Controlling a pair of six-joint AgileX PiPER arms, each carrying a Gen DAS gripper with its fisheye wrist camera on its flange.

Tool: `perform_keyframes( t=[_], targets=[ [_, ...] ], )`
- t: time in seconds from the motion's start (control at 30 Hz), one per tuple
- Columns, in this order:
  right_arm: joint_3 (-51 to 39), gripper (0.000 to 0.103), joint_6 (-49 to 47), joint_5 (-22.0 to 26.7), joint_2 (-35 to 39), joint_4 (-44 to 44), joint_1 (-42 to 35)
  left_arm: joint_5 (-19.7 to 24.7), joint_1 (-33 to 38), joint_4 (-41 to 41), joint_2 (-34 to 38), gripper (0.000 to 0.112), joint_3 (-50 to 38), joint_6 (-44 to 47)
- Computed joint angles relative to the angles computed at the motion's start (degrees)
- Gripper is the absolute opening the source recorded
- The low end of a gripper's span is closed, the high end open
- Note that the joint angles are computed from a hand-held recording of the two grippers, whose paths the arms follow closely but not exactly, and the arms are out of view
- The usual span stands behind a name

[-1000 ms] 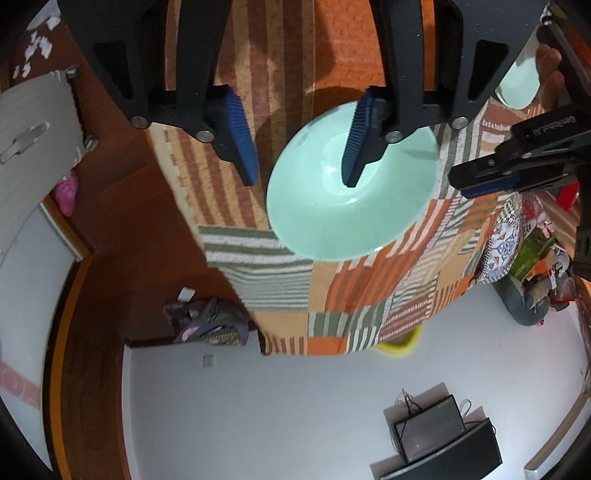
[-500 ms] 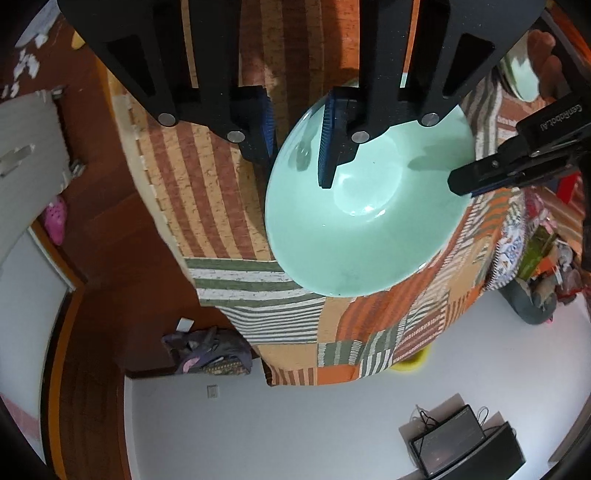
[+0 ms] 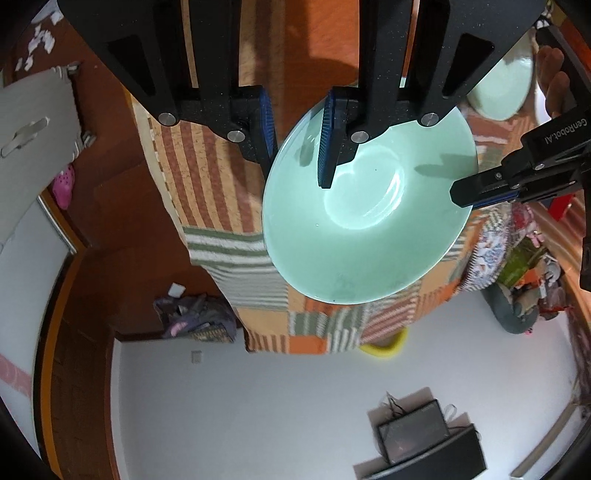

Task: Organize plates and bowls
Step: 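Lift the mint green bowl with the left tool toward the bowl stack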

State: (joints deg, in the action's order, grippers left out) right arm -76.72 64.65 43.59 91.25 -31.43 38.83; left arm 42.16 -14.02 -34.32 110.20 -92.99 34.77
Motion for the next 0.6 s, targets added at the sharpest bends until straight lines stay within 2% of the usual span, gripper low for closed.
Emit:
perform_keyframes(
  t=[0.33,0.6],
  targets=[
    [-7.1,0.019,1.8,6.0,0.0,-4.7,8.7,0.7,6.0,-2.6,-15.9,0.014,12.9,4.3],
    [-14.1,0.019,1.7,8.1,5.7,-4.8,14.3,4.9,16.1,-7.0,-24.5,0.014,22.0,11.9]
  ],
)
